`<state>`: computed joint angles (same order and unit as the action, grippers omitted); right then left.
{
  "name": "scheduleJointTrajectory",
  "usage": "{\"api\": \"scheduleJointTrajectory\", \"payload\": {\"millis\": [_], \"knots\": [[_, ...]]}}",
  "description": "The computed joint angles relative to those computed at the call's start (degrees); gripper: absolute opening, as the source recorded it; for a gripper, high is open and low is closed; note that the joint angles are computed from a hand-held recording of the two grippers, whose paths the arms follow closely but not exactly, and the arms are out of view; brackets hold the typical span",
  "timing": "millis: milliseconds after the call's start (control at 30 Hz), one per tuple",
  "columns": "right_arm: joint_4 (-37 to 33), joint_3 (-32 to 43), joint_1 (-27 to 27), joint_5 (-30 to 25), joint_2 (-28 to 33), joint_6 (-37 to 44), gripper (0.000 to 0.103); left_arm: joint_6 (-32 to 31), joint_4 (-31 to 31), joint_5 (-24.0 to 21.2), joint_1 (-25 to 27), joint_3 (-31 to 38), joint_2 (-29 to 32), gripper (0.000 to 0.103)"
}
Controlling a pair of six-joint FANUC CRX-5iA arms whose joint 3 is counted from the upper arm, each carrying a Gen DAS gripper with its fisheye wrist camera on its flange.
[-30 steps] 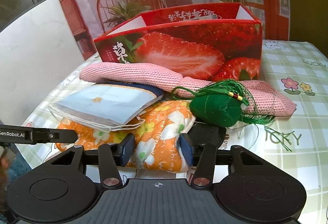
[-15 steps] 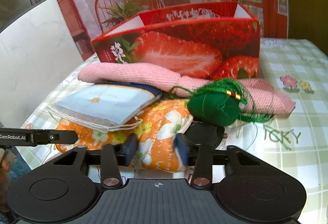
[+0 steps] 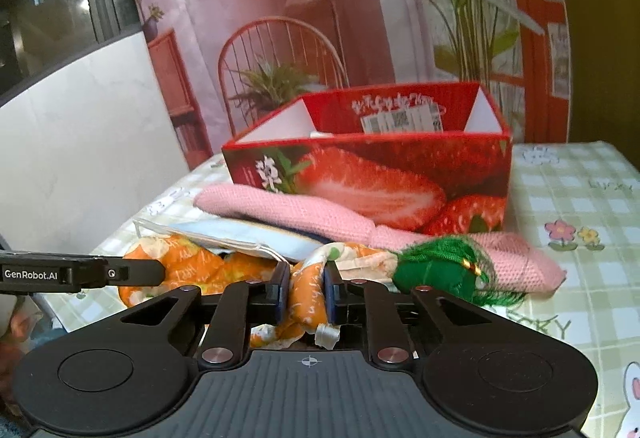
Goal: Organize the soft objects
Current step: 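Close the right gripper on the orange floral cloth and lift it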
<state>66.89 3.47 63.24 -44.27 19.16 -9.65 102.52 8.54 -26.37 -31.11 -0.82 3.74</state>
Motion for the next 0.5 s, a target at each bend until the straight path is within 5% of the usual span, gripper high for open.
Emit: {"api": "scheduleJointTrajectory", "payload": {"millis": [300, 500], "knots": [[8.4, -2.5, 0.9, -2.7, -2.1, -4.0, 0.015, -2.5, 0.3, 5.7, -1.2, -2.8, -3.0, 0.017], [14.1, -4.1, 1.0, -3.3, -4.6, -6.7, 0.014, -18.1, 16.5, 13.8, -1.1, -8.7, -5.9, 0.017]]}}
